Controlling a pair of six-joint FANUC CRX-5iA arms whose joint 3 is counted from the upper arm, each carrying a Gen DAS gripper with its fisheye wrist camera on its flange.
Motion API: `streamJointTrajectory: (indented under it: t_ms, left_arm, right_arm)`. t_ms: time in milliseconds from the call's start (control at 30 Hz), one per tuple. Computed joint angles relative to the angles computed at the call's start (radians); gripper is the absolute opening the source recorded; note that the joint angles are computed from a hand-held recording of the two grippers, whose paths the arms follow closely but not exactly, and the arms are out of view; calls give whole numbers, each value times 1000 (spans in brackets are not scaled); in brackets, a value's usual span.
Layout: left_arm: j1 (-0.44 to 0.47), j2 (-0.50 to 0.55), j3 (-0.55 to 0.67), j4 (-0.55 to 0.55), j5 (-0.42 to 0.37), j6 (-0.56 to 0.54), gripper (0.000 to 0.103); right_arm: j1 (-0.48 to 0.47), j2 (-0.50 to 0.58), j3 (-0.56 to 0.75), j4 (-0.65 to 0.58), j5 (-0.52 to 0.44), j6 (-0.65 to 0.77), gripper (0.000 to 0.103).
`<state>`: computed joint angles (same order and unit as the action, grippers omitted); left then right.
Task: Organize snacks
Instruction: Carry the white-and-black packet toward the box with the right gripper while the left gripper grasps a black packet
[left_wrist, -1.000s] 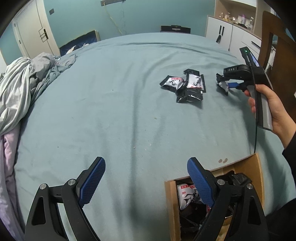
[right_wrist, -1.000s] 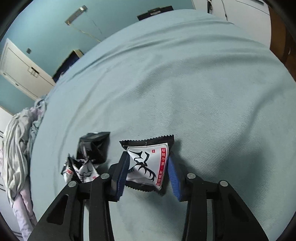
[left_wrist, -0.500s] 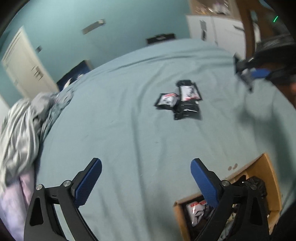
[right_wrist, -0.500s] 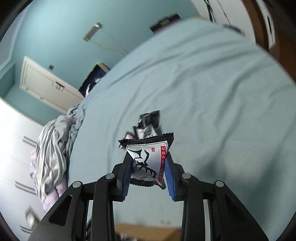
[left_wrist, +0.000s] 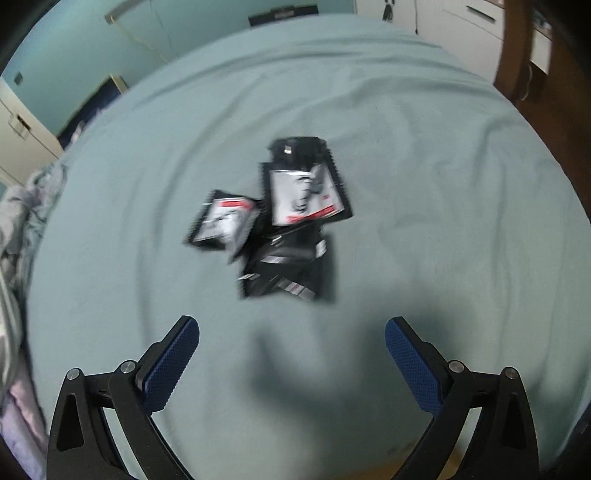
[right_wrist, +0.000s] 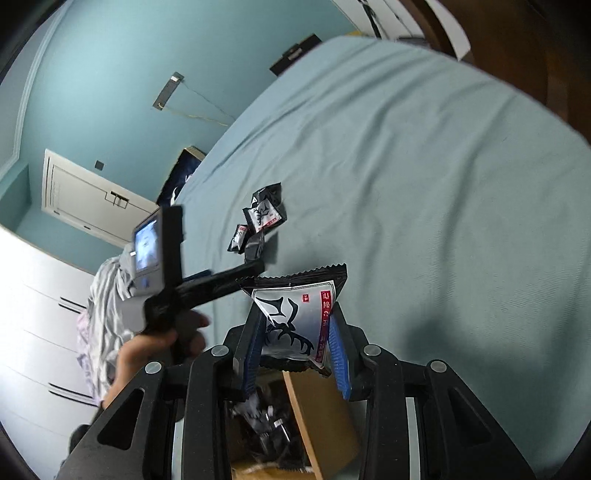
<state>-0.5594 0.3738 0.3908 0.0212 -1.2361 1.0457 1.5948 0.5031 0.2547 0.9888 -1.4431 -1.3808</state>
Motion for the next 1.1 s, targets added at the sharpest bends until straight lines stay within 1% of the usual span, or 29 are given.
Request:
streamJointTrajectory:
  t_ms: [100,200,233,333,367,400,433,467,500,533,567,600,633,667,767,833,933,1033,1067,1100]
  left_arm:
    - [-31,83,83,-15,-52,48,103]
    - [-49,142,141,-33,-82,78,103]
    - [-47,164,161,-24,-101,89,103]
    - [-28,171,150,27,-85,126,103]
    - [-26,174,154,33,-91,130,102]
    - [-25,170,151,32,-89,120,95]
    - [-22,161,143,32,-78,109,80]
    - [-19,148,133,33,-67,98,71]
    - [-16,140,131,30,-66,94,51]
    - [-14,134,132,23,-73,98,40]
    - [-9,130,131,31,-85,94,38]
    - [-1,125,130,40,-105,86,32]
    - [3,116,125,34,-110,85,23]
    - [9,95,106,28,-107,84,21]
    - [57,43,46,100,-132,65,21]
    - [88,-13,-12,131,-127,43,21]
    - [150,-106,-96,203,-130,-27,21]
    - [229,-212,-188,283,-135,-122,21]
    - [265,-260,-227,312,-140,-171,21]
    - [277,-272,-226,327,-146,-190,21]
  right_arm:
    - [-31,-34,-59,-7,61,-21,31]
    - [-52,-42,-71,-17,97,-3,31]
    - [-58,-49,-85,-16,109,-6,31]
    - [-62,-64,-106,-15,125,-17,31]
    - [-64,-66,-107,-18,127,-16,31]
    - [-58,-62,-98,-24,121,-14,31]
    - [-57,-64,-99,-28,122,-14,31]
    - [-59,-64,-97,-30,123,-15,31]
    - [-59,-65,-97,-31,123,-17,31]
    - [-54,-61,-89,-36,114,-15,31]
    - [-54,-56,-77,-44,106,-4,31]
    - [-53,-50,-62,-52,98,8,31]
    - [-56,-42,-47,-60,92,24,31]
    - [-56,-34,-29,-67,85,39,31]
    - [-61,-7,27,-89,68,91,31]
    - [-66,13,66,-101,63,135,31]
    - [-68,53,152,-130,22,217,31]
    - [-64,84,213,-142,-18,265,31]
    - [-63,95,235,-145,-32,280,31]
    - [-62,105,256,-149,-44,293,31]
